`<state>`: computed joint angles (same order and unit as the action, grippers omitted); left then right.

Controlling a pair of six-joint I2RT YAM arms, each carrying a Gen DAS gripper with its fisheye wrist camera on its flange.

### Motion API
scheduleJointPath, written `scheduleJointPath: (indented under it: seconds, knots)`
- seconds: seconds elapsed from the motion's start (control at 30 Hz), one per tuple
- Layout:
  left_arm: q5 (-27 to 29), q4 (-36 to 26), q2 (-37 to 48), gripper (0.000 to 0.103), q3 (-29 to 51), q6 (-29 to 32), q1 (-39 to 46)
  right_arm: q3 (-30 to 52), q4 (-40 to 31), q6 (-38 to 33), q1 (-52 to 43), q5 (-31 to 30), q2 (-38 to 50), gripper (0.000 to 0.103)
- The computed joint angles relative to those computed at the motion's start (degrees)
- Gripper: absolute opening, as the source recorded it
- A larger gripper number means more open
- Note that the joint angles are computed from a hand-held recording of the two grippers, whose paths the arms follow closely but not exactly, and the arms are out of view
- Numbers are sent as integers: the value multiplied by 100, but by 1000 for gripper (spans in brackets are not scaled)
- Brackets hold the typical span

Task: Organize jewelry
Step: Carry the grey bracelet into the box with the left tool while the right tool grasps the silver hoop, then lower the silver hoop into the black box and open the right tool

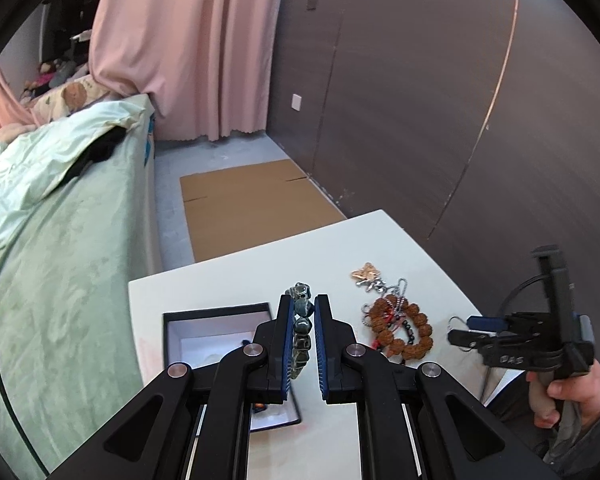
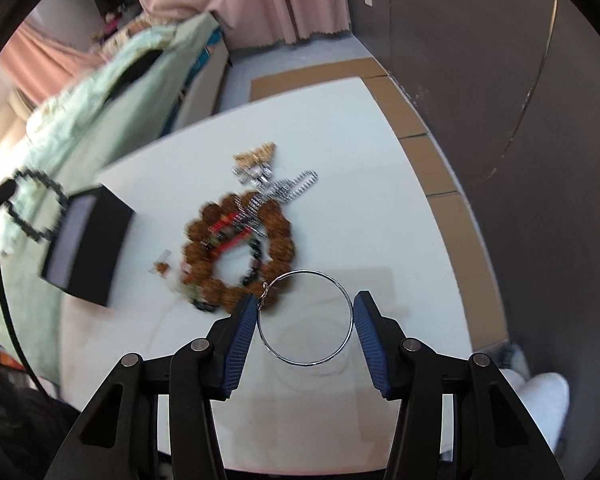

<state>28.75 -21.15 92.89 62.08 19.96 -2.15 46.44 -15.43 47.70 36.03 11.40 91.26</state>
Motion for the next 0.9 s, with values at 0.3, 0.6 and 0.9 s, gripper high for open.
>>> scheduleJointPath:
  seconds: [0.3,0.6,0.9]
  knots:
    - [-249,-228,270,11,162,64,334,444,699,-64,209,-57,348,51]
    - [-226,-881,781,20,633,198,611,1154,804,-328,675,184,871,51]
    - [-6,-697,564,80,457,245,941,1536,1238,-237,817,125,1085,51]
